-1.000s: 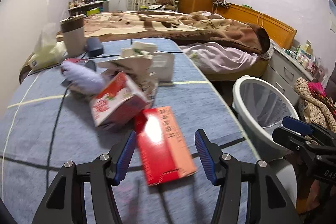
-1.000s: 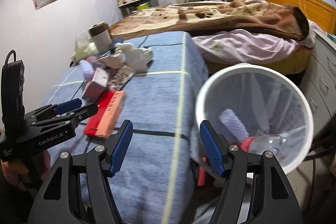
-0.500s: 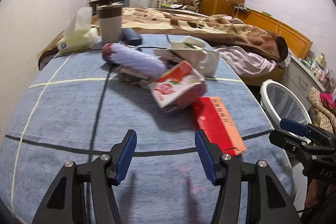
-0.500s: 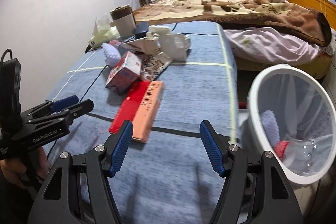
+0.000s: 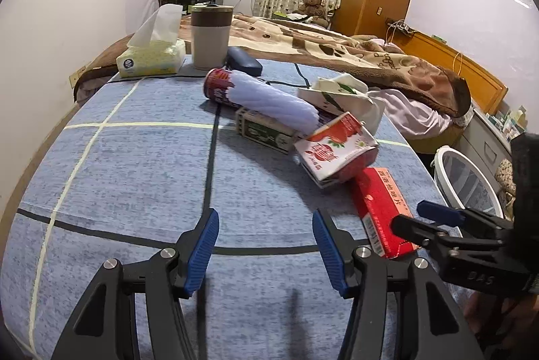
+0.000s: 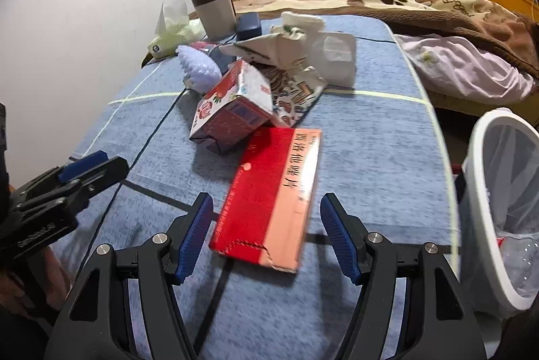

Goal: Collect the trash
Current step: 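Move both tools back over the table toward the red box and carton, then grasp the red medicine box with the right tool while the left tool grasps the strawberry carton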

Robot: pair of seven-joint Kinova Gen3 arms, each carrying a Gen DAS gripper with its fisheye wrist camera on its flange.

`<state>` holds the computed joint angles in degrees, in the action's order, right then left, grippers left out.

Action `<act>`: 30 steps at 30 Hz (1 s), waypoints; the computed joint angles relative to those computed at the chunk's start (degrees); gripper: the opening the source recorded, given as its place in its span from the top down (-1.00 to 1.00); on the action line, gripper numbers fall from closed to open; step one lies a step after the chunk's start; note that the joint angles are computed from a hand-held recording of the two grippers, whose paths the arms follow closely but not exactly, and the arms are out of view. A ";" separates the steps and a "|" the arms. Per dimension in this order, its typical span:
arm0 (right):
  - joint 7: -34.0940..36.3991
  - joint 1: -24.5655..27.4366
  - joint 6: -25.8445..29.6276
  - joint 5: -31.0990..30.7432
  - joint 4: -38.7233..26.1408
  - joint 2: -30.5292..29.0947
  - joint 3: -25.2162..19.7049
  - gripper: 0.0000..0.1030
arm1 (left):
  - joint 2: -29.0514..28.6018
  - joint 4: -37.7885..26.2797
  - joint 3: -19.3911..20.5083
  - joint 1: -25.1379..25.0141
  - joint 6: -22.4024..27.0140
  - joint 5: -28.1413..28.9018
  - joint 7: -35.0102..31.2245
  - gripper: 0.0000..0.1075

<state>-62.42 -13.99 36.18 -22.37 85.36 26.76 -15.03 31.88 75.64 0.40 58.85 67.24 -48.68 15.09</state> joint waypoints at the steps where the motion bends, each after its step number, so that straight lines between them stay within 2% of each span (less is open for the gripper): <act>1: -0.51 -0.76 -0.07 0.62 -0.13 0.13 0.42 -0.34 | -0.30 0.64 -0.14 0.11 -0.19 -0.21 0.42 -0.07; 3: -1.81 -2.40 -0.73 2.28 -0.30 0.27 1.33 -0.45 | -0.81 1.62 -0.21 0.16 -0.46 -0.63 1.16 -0.07; 8: -8.24 -7.66 -0.36 9.70 -1.61 1.05 5.60 -0.45 | -1.74 3.40 0.28 -0.76 -2.02 -1.61 1.60 -0.07; 11: -9.13 -6.02 -0.26 9.75 -1.92 1.17 4.45 -0.45 | -2.10 3.95 0.60 -1.66 -3.81 -2.28 0.61 -0.07; 13: -8.81 -4.49 -0.18 8.91 -1.94 1.18 3.52 -0.24 | -2.04 3.83 0.73 -2.17 -4.74 -2.46 -0.40 -0.07; 20: -6.44 -0.34 -1.75 6.05 0.10 -0.13 1.86 -0.23 | -1.17 2.78 0.28 -5.25 -11.24 -2.51 -6.73 -0.08; 21: -6.01 0.23 -1.89 5.49 0.28 -0.28 1.61 -0.23 | -0.92 2.43 0.09 -5.62 -11.99 -2.26 -7.92 -0.13; 23: -5.28 1.17 -2.18 4.43 0.58 -0.48 1.28 -0.23 | -0.31 1.71 -0.23 -6.86 -14.45 -1.56 -11.00 -0.21; 30: -4.30 2.66 -2.23 2.40 0.37 -0.18 1.19 -0.23 | 1.75 -0.78 -1.79 -10.37 -22.79 2.88 -21.33 -0.21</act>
